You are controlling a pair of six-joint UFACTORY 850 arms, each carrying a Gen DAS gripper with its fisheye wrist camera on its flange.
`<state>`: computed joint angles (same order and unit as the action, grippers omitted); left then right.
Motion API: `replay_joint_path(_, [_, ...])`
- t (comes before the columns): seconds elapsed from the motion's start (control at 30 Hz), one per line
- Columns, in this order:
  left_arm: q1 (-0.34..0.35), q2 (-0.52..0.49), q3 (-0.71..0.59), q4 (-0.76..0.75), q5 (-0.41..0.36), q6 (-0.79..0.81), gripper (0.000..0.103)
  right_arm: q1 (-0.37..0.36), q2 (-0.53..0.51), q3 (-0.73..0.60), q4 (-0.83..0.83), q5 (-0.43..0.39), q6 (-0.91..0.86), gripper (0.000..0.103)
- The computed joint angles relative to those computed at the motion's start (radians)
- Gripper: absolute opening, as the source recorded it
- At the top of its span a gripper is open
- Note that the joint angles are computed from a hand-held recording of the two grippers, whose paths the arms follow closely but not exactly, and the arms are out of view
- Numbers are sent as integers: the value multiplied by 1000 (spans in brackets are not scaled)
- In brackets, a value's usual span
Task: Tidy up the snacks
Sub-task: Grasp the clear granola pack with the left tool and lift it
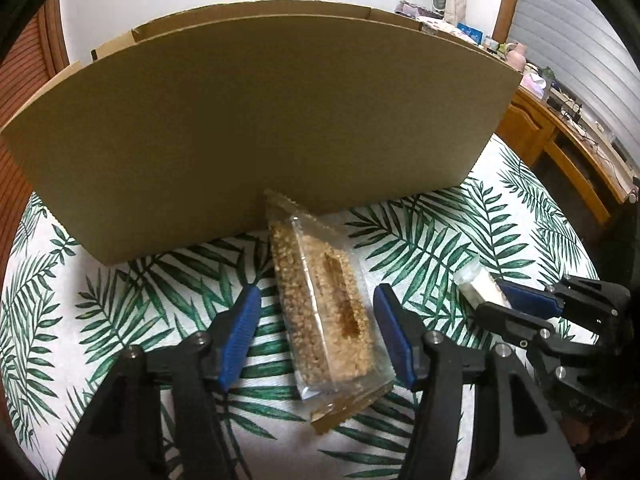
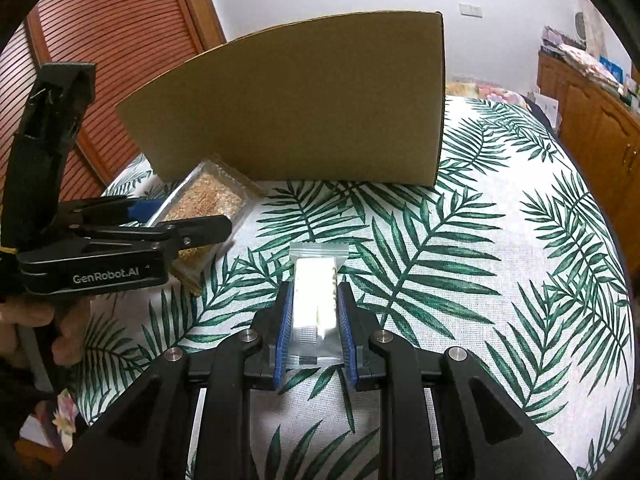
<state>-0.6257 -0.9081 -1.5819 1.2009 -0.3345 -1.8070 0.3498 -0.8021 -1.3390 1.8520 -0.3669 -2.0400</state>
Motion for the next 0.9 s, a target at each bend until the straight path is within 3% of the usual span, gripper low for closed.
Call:
replay_joint_path(0.13, [-16,-39,-58,-98,-79,134,59,10,5,11,44,8,-46,20])
replay_joint_path(0.27, [-20,-39,-51,-45,-87,78,62,14,9,17,61,10,-63,20])
replay_joint_path(0.47, [-24,-43,-38,33,-117,-25,81,17,12,23,81,11,-86,20])
replay_joint_path(0.73, [-28,-42,-28,61,-106,-55,82,18,11,24,99,13,-104,20])
replay_joint_path(0.83, [-23,-23,3,100,-82,-75,72,17,11,23,97,12,-103,20])
replay_joint_path(0.9, [-27,-9,24,132,-74,-101,55,17,11,23,98,12,-104,20])
